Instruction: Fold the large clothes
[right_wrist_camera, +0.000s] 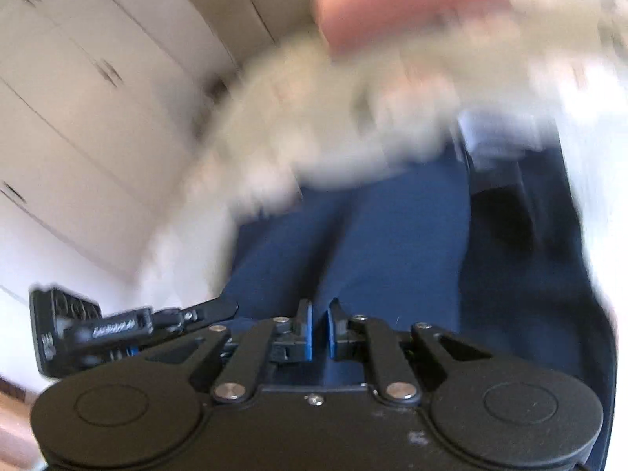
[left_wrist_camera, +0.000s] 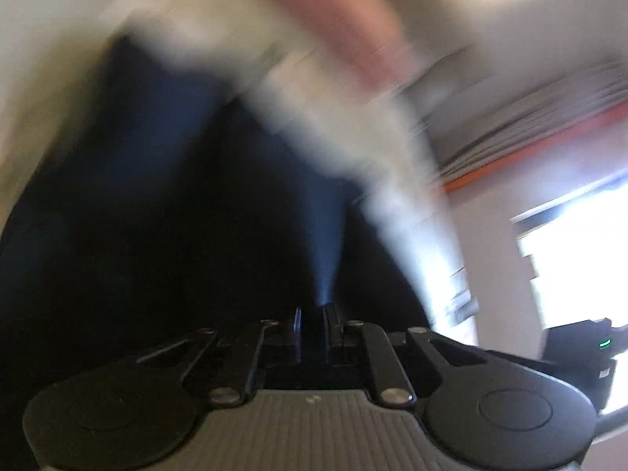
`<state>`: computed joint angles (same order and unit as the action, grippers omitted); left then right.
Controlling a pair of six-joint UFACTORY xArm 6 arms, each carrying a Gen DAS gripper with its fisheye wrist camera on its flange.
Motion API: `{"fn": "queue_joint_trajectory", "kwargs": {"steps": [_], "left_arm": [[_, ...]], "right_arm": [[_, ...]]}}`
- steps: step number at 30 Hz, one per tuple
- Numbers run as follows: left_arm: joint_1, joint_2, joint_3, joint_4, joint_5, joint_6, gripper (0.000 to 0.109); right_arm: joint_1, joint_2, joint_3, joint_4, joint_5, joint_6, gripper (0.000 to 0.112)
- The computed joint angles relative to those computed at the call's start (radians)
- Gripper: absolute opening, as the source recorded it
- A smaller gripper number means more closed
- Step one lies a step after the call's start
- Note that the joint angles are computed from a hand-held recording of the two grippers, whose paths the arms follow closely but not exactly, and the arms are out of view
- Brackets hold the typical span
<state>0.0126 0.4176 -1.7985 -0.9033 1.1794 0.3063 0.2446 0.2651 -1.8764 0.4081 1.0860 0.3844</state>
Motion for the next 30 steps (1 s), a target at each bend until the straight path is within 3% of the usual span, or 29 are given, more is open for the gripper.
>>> {"fn": "queue_joint_trajectory", "kwargs": {"steps": [2,4,6,9,12,14,15,17,19,20,22,24,26,27,29,30], "left_arm": [[0.01,-0.059,0.11,0.036,0.015,0.008,0.011],[0.02,-0.096,0.151,0.054,0.036,0.043,0.012],[0.006,-0.108,0.114,0.17,0.041,0.064,0.011],[-0.021,-0.112,0.044,0.272,-0.005,0.112,0.012],[-0.042,-0.098,-0.02,0.149,-0.054,0.171,0.012],[-0.066,-0.089,-0.018,0.029,-0.1,0.222,0.018],[-0.08,-0.045,-0.063,0.016,-0.073,0.202,0.019],[-0.108,0.024,-0.106,0.071,-0.047,0.157,0.018],[-0.135,0.055,-0.081,0.218,-0.081,0.107,0.014],[-0.133,0.036,-0.012,0.244,-0.118,0.131,0.005],[-0.085,0.004,0.077,0.169,-0.124,0.175,0.003],[-0.029,0.001,0.124,0.011,-0.085,0.164,0.003],[-0.02,-0.053,0.188,0.0,-0.11,0.16,0.003],[-0.024,-0.069,0.195,0.02,-0.12,0.163,0.003],[-0.026,-0.1,0.193,0.047,-0.112,0.175,0.013],[-0.039,-0.093,0.152,0.043,-0.101,0.176,0.013]], "right_arm": [[0.005,-0.049,0.132,0.049,0.039,0.009,0.015],[0.003,-0.106,0.226,0.082,0.01,0.017,0.015],[0.002,-0.125,0.218,0.041,0.017,0.039,0.04],[0.014,-0.087,0.08,-0.091,0.058,0.063,0.041],[0.031,-0.06,0.002,-0.137,-0.014,0.035,0.041],[0.051,-0.051,-0.008,-0.194,-0.065,0.037,0.041],[0.059,-0.02,-0.034,-0.224,-0.062,0.045,0.041],[0.082,0.023,-0.048,-0.303,-0.027,0.047,0.041],[0.105,0.065,-0.06,-0.414,0.062,0.048,0.041],[0.105,0.043,-0.013,-0.422,0.076,0.035,0.04],[0.092,-0.05,0.159,-0.383,-0.017,0.037,0.038],[0.083,-0.091,0.216,-0.363,-0.058,0.033,0.038],[0.074,-0.099,0.207,-0.359,-0.046,0.063,0.039],[0.072,-0.101,0.191,-0.363,-0.026,0.088,0.049],[0.075,-0.131,0.176,-0.389,-0.001,0.134,0.051],[0.079,-0.141,0.166,-0.4,-0.004,0.136,0.051]]}}
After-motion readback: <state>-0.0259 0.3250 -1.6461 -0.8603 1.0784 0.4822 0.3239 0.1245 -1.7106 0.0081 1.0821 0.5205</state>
